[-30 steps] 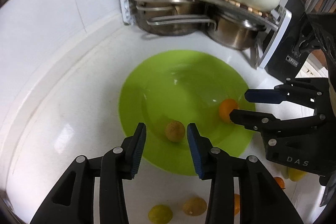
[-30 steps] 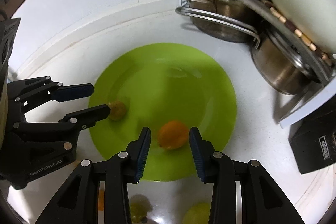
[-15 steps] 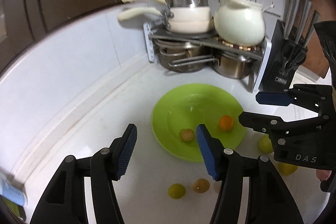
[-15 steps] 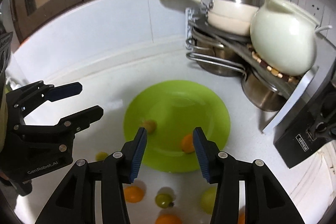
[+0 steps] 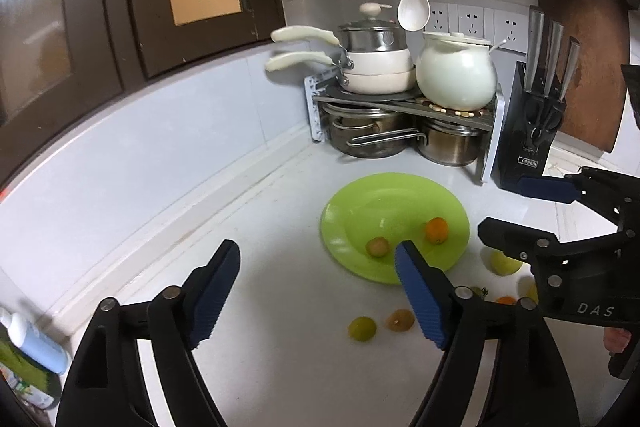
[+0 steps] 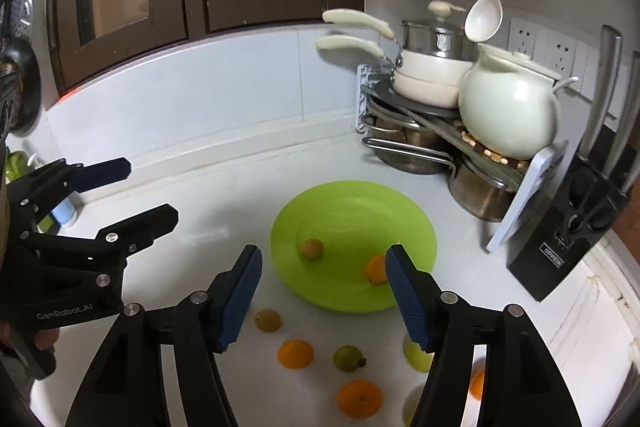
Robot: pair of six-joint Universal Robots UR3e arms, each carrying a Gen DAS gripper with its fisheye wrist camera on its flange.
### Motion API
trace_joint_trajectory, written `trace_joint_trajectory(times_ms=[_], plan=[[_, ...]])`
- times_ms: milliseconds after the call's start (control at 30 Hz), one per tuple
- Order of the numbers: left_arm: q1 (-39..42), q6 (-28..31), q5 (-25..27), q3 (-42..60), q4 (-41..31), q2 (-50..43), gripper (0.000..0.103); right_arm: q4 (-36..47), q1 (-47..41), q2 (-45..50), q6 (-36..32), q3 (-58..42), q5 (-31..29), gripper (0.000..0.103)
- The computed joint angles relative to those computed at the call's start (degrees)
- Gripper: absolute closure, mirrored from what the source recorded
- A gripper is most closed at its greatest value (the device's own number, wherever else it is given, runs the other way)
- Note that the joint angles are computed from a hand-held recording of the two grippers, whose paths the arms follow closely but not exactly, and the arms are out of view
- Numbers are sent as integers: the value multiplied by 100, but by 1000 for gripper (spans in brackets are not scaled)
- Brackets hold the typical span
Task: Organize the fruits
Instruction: 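Withdraw both tools from the plate back toward the remaining fruits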
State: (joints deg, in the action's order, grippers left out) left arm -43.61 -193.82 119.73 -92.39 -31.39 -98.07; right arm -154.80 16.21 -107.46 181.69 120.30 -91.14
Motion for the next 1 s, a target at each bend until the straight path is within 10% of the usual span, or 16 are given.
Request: trace_joint_trajectory(times_ms=[367,1000], plan=[[-259,-117,253,-1148,673,324,19,-662,721,-73,422,785,-768,33],[401,619,-956,-2258,1935,-41,20,-1272,1006,890,816,1260,-781,33]])
